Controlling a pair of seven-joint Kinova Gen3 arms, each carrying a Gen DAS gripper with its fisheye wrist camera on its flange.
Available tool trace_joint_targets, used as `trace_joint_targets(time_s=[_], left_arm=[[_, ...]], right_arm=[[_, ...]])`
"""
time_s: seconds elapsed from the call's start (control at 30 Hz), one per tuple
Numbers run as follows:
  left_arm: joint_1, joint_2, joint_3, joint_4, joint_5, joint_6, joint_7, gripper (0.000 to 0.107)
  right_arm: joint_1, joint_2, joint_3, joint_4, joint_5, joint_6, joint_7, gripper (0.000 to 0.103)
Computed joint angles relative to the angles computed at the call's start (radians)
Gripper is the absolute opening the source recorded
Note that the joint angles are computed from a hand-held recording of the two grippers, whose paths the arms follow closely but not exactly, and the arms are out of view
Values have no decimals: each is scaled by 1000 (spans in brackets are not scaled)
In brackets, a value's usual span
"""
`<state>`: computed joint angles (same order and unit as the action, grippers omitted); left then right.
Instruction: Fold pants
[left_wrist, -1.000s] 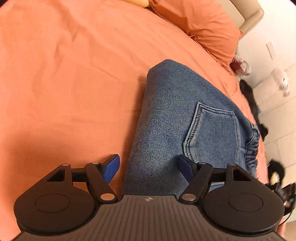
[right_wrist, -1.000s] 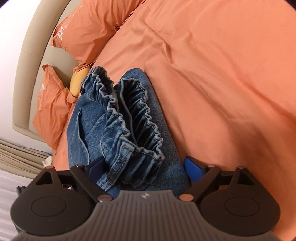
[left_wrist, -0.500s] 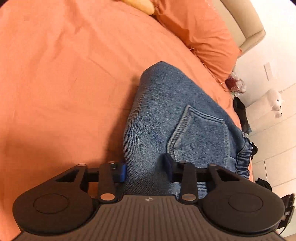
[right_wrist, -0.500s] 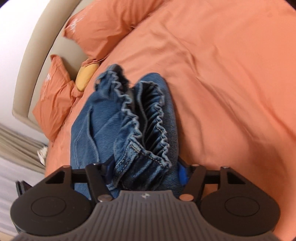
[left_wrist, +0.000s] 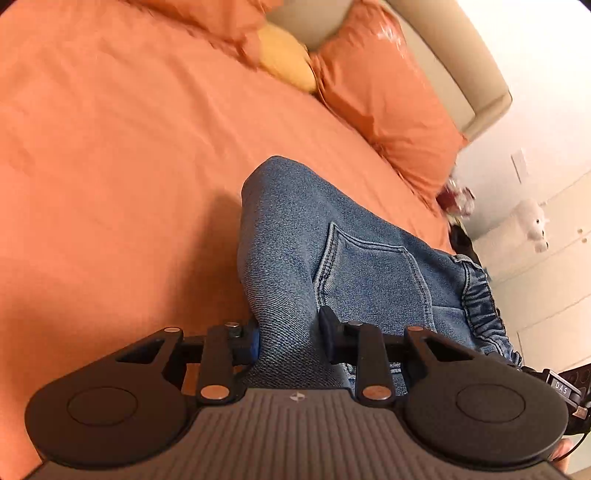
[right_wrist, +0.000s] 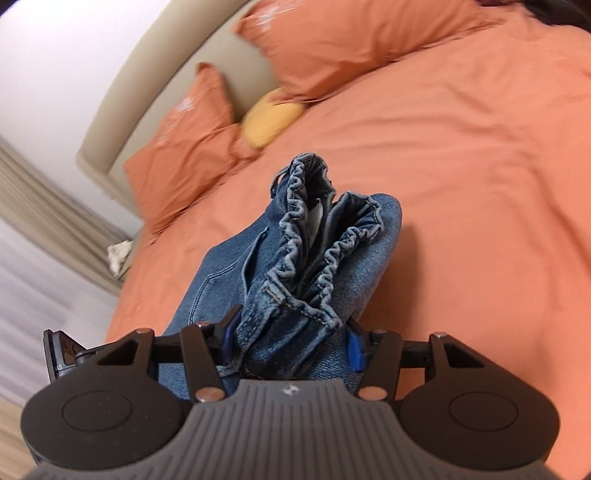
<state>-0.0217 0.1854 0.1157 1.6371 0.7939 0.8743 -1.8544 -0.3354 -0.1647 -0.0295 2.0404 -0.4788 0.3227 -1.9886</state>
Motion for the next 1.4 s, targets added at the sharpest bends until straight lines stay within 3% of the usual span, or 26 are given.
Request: trace_joint_targets(time_s=[0.13,0.23,0.43,0.53,0.67,0.77,0.97,1.13,1.2,1.3,1.33,1.4], left_arm=[[-85,-52,-60,-8,-12,94,-51,33],[-137,-65,-101,-37,-39,155,-90,33],[-231,-42,-150,-114,-88,239,-128,32],[-272,-27,-161,-137,-115,270,-155,33],[-323,-2,-169,-159,-140,312,-198,33],[-340,23,-167,-161,-177,321,-221,32],[-334,55,-146,-117,-247,288,-268,33],[-336,67,-138,-109,-259,274,-301,38],[-322,67,-139,-110,-284,267,-277,41],[-281,47,-142,-115,-342,248,-188,51],[-261,34,-142,-116,-376,237,-159,57],[-232,11,-141,-121,-431,231,-114,59]], right_arm=[[-37,78,-73,-60,11,-67,-53,52],[-58,157,-138,-126,97,-115,-172,52],[-217,323,-112,-254,288,-196,-406,52],[-266,397,-101,-309,311,-223,-450,52],[-254,489,-155,-383,302,-225,-448,52],[-242,541,-195,-429,300,-192,-425,52],[-294,612,-148,-541,317,4,-432,52],[-331,641,-100,-568,335,63,-499,55],[-331,658,-96,-588,340,85,-521,60],[-378,665,-47,-642,397,167,-580,75],[-392,663,-37,-658,425,192,-590,76],[-430,664,-14,-710,498,261,-605,76]])
